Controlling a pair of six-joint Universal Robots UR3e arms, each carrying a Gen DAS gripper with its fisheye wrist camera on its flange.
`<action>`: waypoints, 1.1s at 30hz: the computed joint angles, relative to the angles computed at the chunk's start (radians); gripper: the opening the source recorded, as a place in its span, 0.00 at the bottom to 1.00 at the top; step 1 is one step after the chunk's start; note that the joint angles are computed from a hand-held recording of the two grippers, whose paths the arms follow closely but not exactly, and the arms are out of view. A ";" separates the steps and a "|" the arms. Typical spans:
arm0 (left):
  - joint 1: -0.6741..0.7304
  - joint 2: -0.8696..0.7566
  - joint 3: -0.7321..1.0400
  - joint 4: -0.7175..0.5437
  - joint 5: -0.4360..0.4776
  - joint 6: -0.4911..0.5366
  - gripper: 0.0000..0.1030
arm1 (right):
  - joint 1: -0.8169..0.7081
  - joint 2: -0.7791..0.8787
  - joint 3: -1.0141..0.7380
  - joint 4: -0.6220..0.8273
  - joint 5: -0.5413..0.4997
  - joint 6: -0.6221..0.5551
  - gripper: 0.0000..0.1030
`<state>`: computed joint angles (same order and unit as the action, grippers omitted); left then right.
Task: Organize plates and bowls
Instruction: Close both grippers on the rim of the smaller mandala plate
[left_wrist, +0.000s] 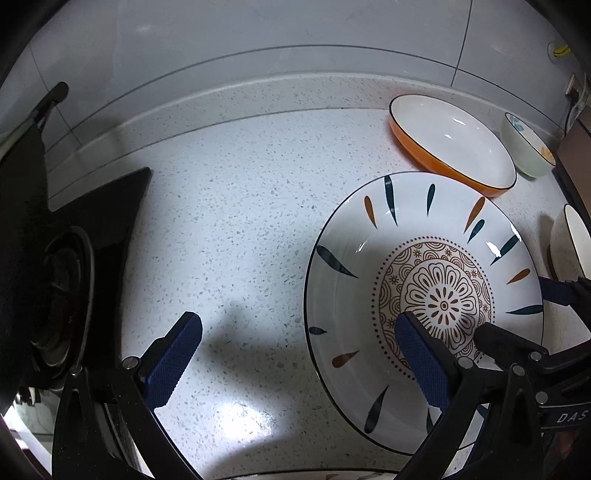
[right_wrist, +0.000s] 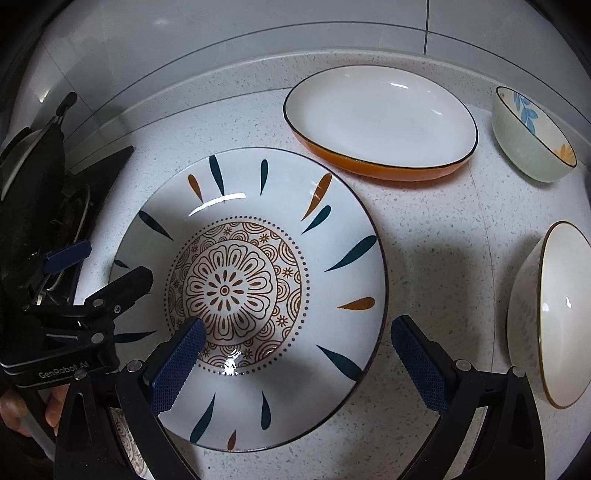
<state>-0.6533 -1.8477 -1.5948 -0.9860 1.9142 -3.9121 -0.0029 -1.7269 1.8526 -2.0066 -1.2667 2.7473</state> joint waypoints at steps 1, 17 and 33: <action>0.010 0.004 -0.013 0.016 -0.018 0.011 0.99 | 0.006 0.008 -0.002 -0.004 -0.006 0.008 0.97; 0.071 -0.016 -0.035 0.081 -0.155 0.098 0.71 | 0.029 0.044 0.003 -0.063 -0.047 0.026 0.77; 0.067 -0.042 -0.019 0.135 -0.220 0.109 0.47 | -0.009 0.005 0.029 -0.067 -0.030 -0.006 0.47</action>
<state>-0.5867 -1.8893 -1.6139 -0.8510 1.6938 -3.8026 -0.0122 -1.7222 1.8814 -2.0733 -1.2966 2.7418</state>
